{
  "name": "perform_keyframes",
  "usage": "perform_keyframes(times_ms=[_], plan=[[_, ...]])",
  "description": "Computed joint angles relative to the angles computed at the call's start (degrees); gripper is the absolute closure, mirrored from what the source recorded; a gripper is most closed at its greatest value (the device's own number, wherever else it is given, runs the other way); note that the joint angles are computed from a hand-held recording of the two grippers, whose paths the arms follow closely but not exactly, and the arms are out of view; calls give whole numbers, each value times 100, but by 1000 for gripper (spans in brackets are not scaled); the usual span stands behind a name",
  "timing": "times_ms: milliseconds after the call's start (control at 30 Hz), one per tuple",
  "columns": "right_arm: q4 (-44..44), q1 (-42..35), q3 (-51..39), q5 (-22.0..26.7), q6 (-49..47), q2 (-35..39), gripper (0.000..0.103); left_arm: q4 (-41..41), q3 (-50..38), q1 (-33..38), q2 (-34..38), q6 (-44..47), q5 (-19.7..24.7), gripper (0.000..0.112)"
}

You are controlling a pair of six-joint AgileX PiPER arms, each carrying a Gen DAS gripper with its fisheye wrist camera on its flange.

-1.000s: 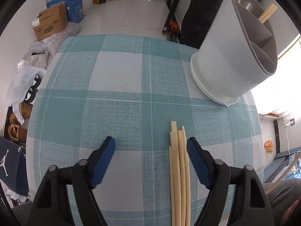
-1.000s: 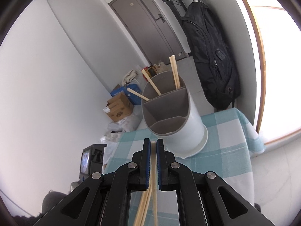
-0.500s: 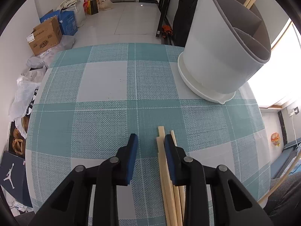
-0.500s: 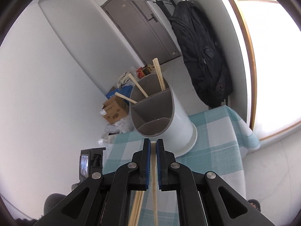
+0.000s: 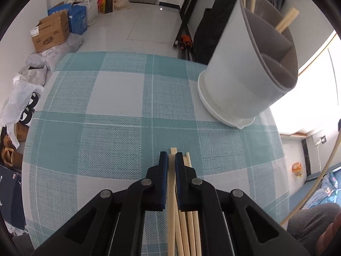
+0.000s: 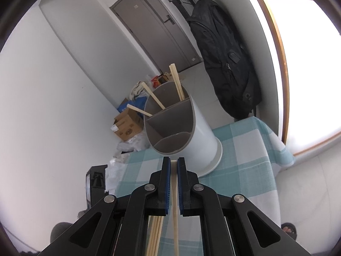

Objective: Organize utensils
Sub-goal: 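Lift the chopstick with the right gripper and carry it toward the holder, then lower the chopstick into the holder and open the right gripper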

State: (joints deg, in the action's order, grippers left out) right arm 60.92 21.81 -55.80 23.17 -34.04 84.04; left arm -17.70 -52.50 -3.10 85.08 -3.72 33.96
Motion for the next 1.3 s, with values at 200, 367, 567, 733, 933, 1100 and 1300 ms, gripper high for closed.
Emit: perform_keyframes(times_ms=[200,367,567,733,933,1100,1300], plan=[[123,156,5,-217,-113,-43,98,-89,214,102,-573,-95,-289,110],[-28,398,82,-591,4,-158,98,74,166,33,-970,-255,-325,110],[-498,635,216,-995,550,-272,98,464,157,-224,-1219,-408,-262,110],[-518,741,222,-1182,555,-450,98,315,85,-95,-1509,-124,-60,110],[-1554,786,-218,-1065,1517,-597,98,194,-461,-53,-1738,-206,90,110],[-2634,736,-851,-650,2506,-619,98,-145,-1204,31,-1637,-128,306,110],[-3210,569,-1939,49,3015,-367,98,332,-1935,-134,-1340,-585,179,110]])
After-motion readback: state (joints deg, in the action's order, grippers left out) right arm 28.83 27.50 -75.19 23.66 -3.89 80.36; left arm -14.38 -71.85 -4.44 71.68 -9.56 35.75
